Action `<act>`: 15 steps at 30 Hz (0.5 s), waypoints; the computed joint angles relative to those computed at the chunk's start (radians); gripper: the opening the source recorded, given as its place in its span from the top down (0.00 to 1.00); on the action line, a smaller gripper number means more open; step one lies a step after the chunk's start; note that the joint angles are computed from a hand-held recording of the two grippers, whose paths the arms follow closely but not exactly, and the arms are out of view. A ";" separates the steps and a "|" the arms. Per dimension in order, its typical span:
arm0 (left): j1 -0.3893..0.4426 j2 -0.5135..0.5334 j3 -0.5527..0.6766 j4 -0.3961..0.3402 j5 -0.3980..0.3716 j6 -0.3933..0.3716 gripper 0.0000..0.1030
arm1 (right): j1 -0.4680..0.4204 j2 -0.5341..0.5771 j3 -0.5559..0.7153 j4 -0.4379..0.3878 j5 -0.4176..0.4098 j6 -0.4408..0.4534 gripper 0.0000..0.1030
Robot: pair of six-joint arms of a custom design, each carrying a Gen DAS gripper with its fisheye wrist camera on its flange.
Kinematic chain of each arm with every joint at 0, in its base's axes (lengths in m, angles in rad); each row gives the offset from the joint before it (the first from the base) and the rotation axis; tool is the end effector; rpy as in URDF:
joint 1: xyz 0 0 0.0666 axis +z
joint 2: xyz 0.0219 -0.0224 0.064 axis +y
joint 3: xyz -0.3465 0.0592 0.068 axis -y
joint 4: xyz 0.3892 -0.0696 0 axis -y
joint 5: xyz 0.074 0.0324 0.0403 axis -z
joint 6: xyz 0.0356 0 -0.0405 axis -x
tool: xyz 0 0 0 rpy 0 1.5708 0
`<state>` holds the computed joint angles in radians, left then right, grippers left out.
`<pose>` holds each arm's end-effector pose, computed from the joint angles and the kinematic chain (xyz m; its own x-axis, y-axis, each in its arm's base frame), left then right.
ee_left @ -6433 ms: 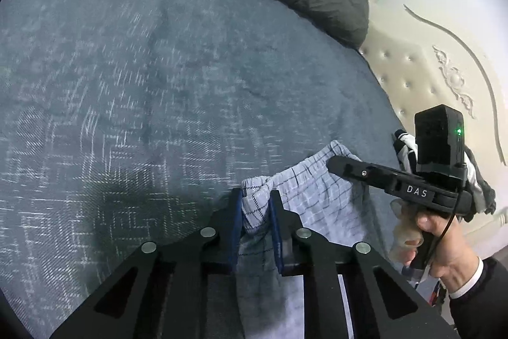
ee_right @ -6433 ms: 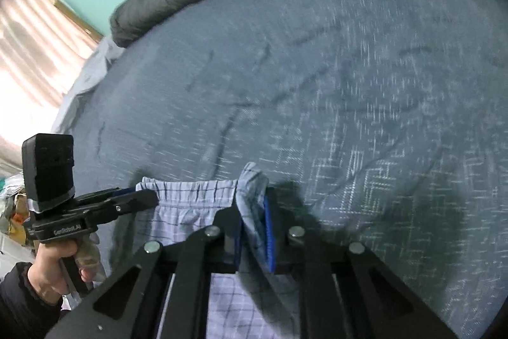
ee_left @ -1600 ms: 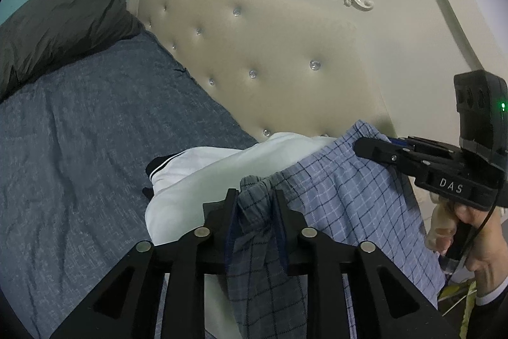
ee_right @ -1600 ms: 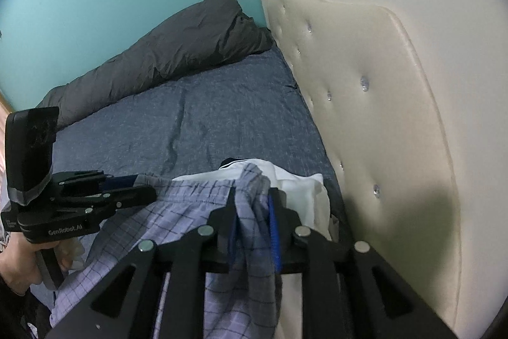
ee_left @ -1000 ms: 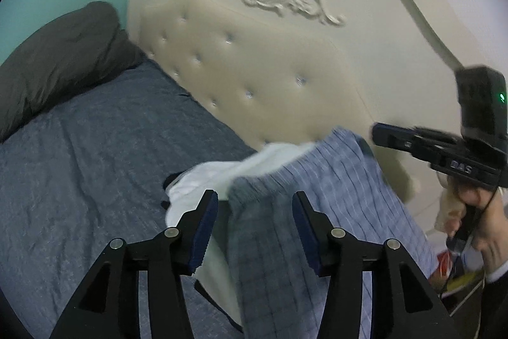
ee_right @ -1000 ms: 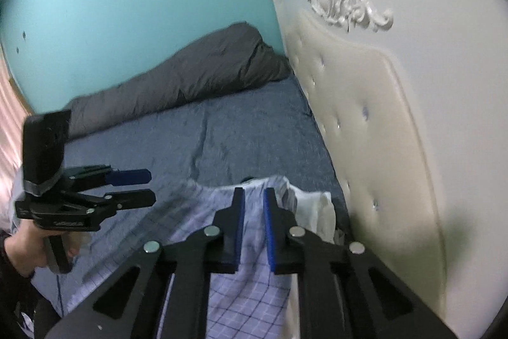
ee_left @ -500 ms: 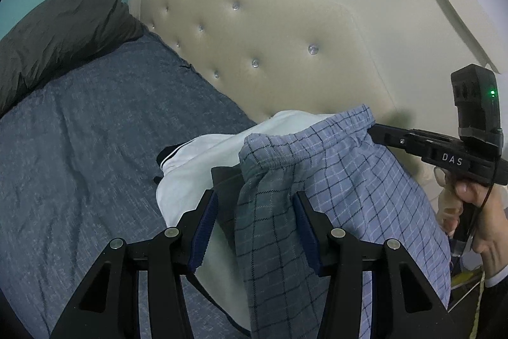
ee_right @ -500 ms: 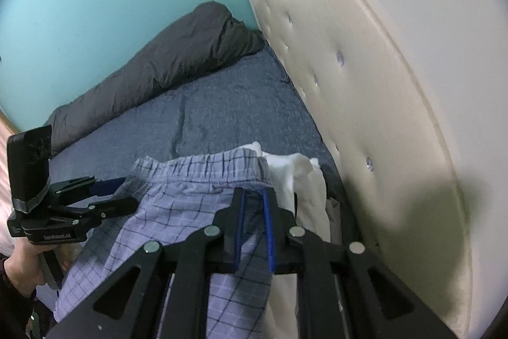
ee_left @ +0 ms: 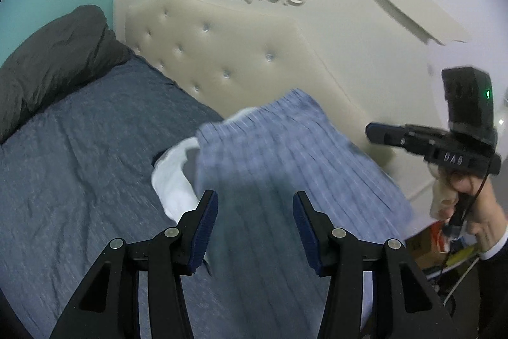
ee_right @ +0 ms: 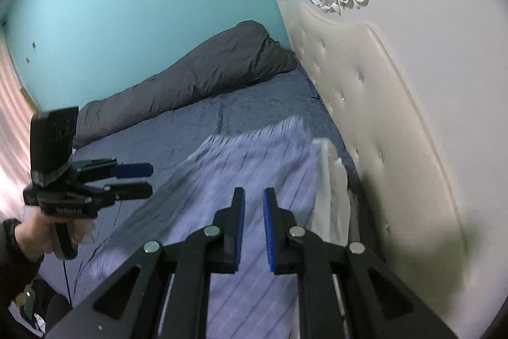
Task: Fold clothes
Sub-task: 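Lower the plaid shorts onto the clothes stack and open both grippers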
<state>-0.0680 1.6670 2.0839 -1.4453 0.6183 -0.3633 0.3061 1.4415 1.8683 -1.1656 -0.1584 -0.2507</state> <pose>0.5291 -0.0571 0.5382 -0.6730 0.3361 -0.6589 0.6344 0.7202 -0.2806 0.4556 0.1495 0.5704 -0.7234 0.0283 -0.6898 -0.2367 0.9284 0.2863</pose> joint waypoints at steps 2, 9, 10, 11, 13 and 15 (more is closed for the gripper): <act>0.003 -0.035 -0.049 0.003 0.002 -0.013 0.48 | 0.017 -0.048 -0.064 0.017 0.006 -0.012 0.89; 0.001 -0.113 -0.186 0.059 -0.041 -0.014 0.48 | 0.036 -0.157 -0.245 0.071 0.034 -0.062 0.89; 0.001 -0.121 -0.201 0.062 -0.048 -0.021 0.48 | 0.030 -0.162 -0.255 0.082 0.033 -0.071 0.89; 0.002 -0.128 -0.213 0.068 -0.056 -0.024 0.48 | 0.029 -0.170 -0.266 0.087 0.039 -0.081 0.89; 0.006 -0.136 -0.227 0.074 -0.063 -0.029 0.48 | 0.023 -0.189 -0.291 0.104 0.041 -0.107 0.89; 0.007 -0.141 -0.233 0.075 -0.063 -0.027 0.48 | 0.024 -0.196 -0.300 0.103 0.049 -0.113 0.89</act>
<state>-0.0607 1.5261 1.8512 -1.3708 0.5557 -0.3901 0.3305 1.2450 1.5687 -1.0627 -0.1096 -0.3641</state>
